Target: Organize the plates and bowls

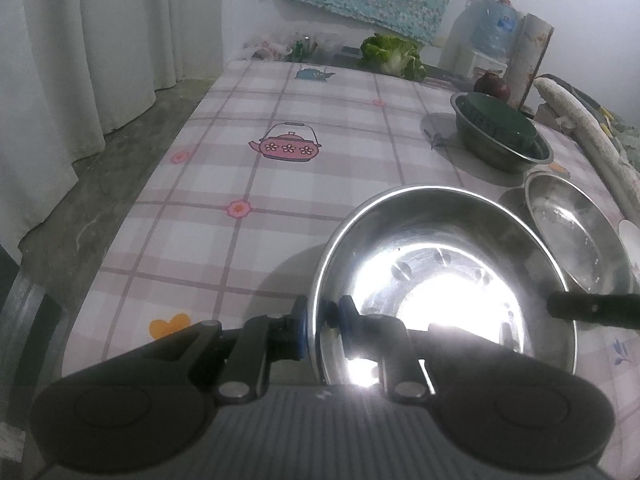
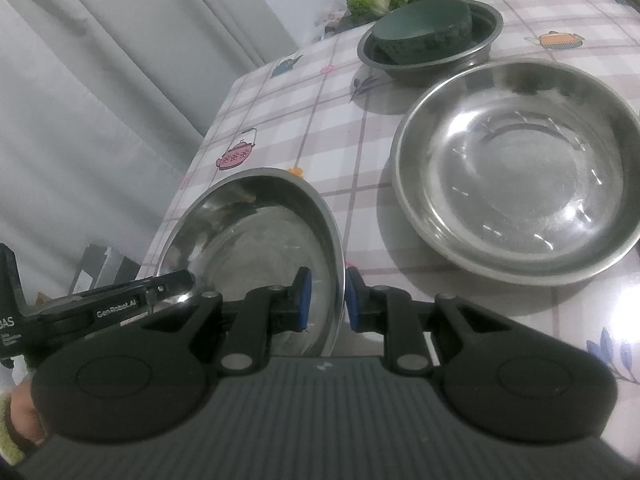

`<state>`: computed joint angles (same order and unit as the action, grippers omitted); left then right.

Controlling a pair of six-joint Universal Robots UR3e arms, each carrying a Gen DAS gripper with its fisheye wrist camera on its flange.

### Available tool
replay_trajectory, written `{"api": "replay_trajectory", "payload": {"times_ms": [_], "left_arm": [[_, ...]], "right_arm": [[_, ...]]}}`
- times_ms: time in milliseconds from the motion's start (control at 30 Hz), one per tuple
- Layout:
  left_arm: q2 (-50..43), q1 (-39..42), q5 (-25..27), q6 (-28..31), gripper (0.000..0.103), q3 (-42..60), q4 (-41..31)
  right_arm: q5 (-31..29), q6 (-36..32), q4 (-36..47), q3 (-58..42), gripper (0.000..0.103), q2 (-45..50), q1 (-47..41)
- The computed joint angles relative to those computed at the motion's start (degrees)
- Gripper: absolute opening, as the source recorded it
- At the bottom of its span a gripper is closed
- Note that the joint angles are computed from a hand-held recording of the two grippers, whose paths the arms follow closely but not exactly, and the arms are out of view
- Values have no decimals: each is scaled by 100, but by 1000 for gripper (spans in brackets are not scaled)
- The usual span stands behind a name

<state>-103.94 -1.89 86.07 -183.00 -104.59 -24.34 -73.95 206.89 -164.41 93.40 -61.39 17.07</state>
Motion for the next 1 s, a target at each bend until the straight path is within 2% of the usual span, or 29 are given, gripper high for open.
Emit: {"api": "replay_trajectory", "payload": {"times_ms": [200, 400, 733, 1000], "left_arm": [[-164, -21, 20, 93, 18, 135, -32], [-330, -183, 292, 192, 19, 153, 74], [-258, -168, 252, 286, 21, 156, -146], [-89, -147, 134, 412, 30, 114, -462]], "right_arm": [[-27, 58, -124, 31, 19, 71, 3], [33, 102, -260, 126, 19, 195, -22], [264, 88, -456, 278, 19, 183, -143], [407, 108, -546, 420, 19, 148, -187]]}}
